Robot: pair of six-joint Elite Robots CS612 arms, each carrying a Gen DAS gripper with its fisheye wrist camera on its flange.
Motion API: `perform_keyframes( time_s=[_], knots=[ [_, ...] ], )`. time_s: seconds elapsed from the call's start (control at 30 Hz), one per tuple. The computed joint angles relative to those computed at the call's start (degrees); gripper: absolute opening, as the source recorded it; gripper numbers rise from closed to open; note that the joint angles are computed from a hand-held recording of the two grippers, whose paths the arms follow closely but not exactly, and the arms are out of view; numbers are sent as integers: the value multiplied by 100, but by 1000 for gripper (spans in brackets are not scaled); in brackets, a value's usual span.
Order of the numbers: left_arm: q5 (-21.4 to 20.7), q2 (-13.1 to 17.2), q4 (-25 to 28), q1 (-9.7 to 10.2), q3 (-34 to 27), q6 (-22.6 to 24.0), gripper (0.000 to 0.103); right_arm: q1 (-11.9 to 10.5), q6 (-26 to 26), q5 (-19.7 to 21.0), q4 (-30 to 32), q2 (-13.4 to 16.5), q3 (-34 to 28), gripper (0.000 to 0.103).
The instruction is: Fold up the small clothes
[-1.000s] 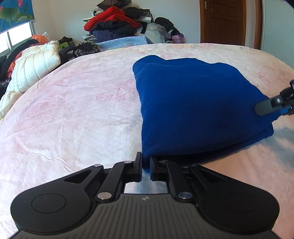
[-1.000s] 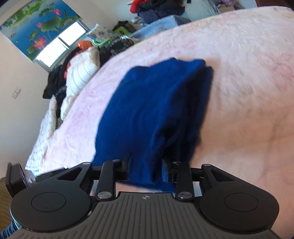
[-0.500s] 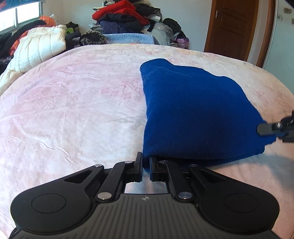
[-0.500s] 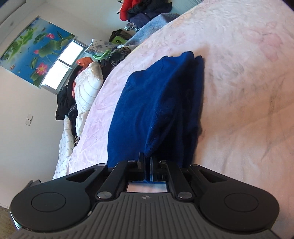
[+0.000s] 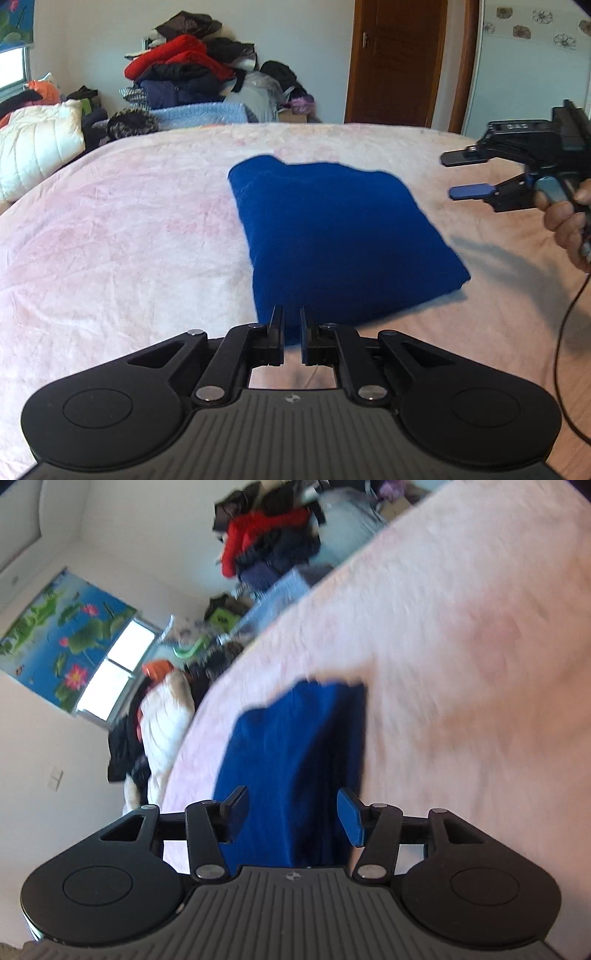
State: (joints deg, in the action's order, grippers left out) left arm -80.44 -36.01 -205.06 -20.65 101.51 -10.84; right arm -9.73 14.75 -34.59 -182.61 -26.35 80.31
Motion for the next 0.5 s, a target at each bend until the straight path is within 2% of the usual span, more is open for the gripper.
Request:
perform_keyframes(
  time_s=[0.1,0.17,0.2,0.23,0.3,0.33,0.37,0.4,0.43,0.47,0.5],
  knots=[
    [-181,248,-303,18,-500,43,8,182,203,379,192,346,-794,54],
    [-312,463,-103,58,-928,-102,8,332,132,576,944,578,-1359,58],
    [-238,556,184,55,-1139,-173,8,403,53,461,1223,659,-1563,58],
    [-166,642,438,50,-1309,-184,8,479,3,177,1373,715,-1714,58],
    [-202,782,922,75,-1549,-180,7,583,-388,-277,1877,801,-1953,59],
    [-336,864,942,117,-1593,-407,7,607,-534,-482,2031,846,-2031,50],
    [-438,915,723,148,-1586,-554,7,597,-512,-512,1945,921,-2089,35],
    [-569,940,651,186,-1591,-671,7,565,-322,-505,1795,962,-2061,28],
    [-699,945,661,226,-1600,-790,7,548,-194,-558,1801,963,-2041,15],
    [-769,949,674,247,-1613,-839,7,540,-225,-636,1802,942,-1982,8],
    [-810,944,710,258,-1625,-843,7,533,-292,-652,1773,936,-1948,7]
  ],
)
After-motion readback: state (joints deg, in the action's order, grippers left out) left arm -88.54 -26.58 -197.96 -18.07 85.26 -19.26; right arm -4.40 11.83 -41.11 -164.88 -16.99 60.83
